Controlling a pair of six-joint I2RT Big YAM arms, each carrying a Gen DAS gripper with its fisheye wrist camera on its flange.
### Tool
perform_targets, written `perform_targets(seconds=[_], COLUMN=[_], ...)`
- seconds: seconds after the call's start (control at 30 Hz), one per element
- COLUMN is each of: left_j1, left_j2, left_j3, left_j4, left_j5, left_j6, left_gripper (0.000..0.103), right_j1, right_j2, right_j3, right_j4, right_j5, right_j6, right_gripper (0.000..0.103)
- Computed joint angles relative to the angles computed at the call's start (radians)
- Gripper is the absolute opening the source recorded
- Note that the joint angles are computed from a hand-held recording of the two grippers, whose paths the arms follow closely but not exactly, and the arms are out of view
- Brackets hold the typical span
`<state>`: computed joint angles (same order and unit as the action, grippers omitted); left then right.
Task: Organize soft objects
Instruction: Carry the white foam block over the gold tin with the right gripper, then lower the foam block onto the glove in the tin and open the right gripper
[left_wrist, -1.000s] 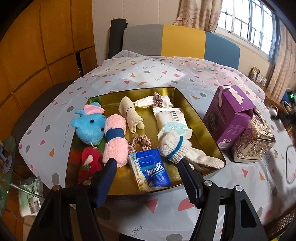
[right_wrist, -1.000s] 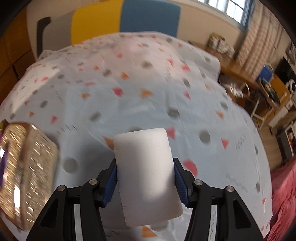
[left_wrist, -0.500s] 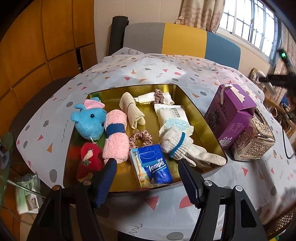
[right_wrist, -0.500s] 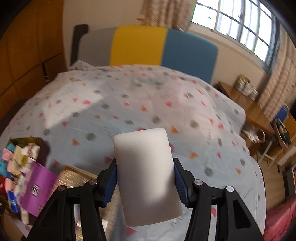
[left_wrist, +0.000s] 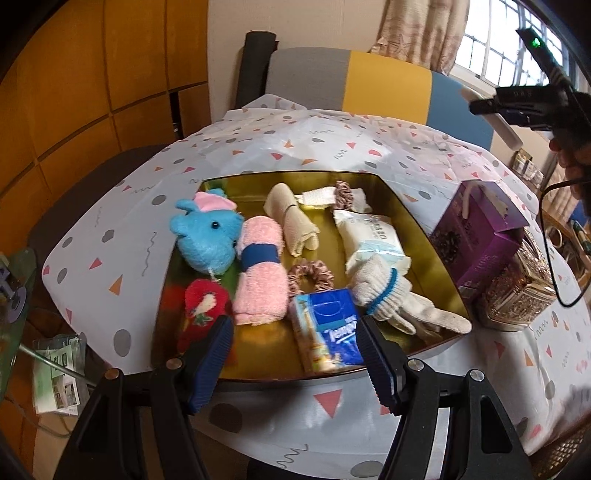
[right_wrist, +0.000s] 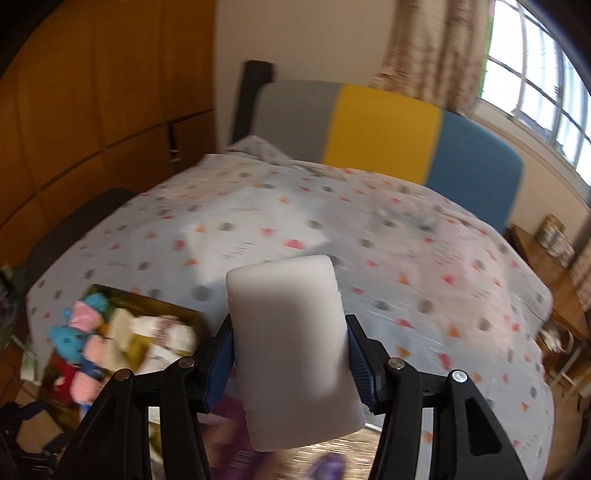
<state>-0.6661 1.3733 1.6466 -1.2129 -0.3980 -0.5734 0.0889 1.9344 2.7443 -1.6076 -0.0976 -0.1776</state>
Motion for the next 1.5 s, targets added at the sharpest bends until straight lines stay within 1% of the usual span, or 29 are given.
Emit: perform_targets(seconds=[0.07, 0.23, 0.33, 0.4, 0.53, 0.63, 0.7, 0.77, 0.83, 0.9, 1.03, 1.2, 1.23, 1.33, 1.4, 1.43, 1.5], left_j1=[0.008, 0.025, 0.038, 0.048, 0.063, 0.068, 0.068, 0.068, 0.068, 0.068, 0.069, 0.065, 0.065, 0.063, 0.063, 0.063, 0.061], left_j2=[-0.007, -0.037, -0.059, -0.07, -0.077, -0.078, -0.075, -0.07, -0.067, -0.065, -0.062, -0.059, -0.059, -0.058, -0.057, -0.055, -0.052], left_j3=[-0.008, -0.037, -0.059, -0.071, -0.085, -0.091, -0.09, -0.086, -0.085, -0.084, -0.082, -0.076, -0.076, -0.072, -0.071, -0.069, -0.067], left_j4=[-0.003, -0.004, -0.001, 0.002, 0.003, 0.007, 0.01, 0.01, 0.01, 0.009, 0.007, 0.003, 0.003, 0.002, 0.002, 0.001, -0.001], left_j5=[-0.002, -0.013, -0.02, -0.02, -0.014, -0.009, -0.008, -0.009, -0.007, -0.009, -0.01, -0.015, -0.017, -0.02, -0.022, -0.021, -0.022], left_j6=[-0.006, -0.027, -0.041, -0.048, -0.062, -0.067, -0.064, -0.061, -0.062, -0.061, -0.064, -0.063, -0.063, -0.064, -0.065, -0.065, -0.063], left_gripper=[0.069, 0.069, 0.069, 0.069, 0.069, 0.069, 0.069, 0.069, 0.069, 0.069, 0.069, 0.07, 0.071, 0.072, 0.072, 0.073, 0.073], right_j1=[0.044, 0.14, 0.192, 0.218, 0.265, 0.291, 0.309, 0.327, 0.332, 0.329, 0.312, 0.285, 0.284, 0.289, 0.294, 0.299, 0.306], right_j2=[-0.004, -0.053, -0.087, -0.106, -0.161, -0.177, -0.172, -0.168, -0.164, -0.169, -0.176, -0.243, -0.253, -0.303, -0.341, -0.356, -0.379], right_j3=[-0.007, -0.132, -0.238, -0.309, -0.489, -0.572, -0.603, -0.63, -0.643, -0.662, -0.665, -0.729, -0.739, -0.799, -0.849, -0.87, -0.907], right_j4=[0.001, 0.049, 0.072, 0.073, 0.098, 0.118, 0.127, 0.153, 0.175, 0.197, 0.199, 0.239, 0.243, 0.274, 0.307, 0.321, 0.353], right_j5=[-0.016, -0.063, -0.07, -0.089, -0.131, -0.125, -0.119, -0.094, -0.09, -0.108, -0.125, -0.158, -0.157, -0.118, -0.106, -0.085, -0.056], right_j6=[0.002, 0.011, 0.025, 0.037, 0.046, 0.06, 0.07, 0.085, 0.102, 0.128, 0.149, 0.16, 0.159, 0.145, 0.127, 0.121, 0.119], right_gripper=[0.057, 0.057, 0.057, 0.057, 0.057, 0.057, 0.058, 0.06, 0.061, 0.065, 0.072, 0.075, 0.075, 0.074, 0.066, 0.064, 0.05])
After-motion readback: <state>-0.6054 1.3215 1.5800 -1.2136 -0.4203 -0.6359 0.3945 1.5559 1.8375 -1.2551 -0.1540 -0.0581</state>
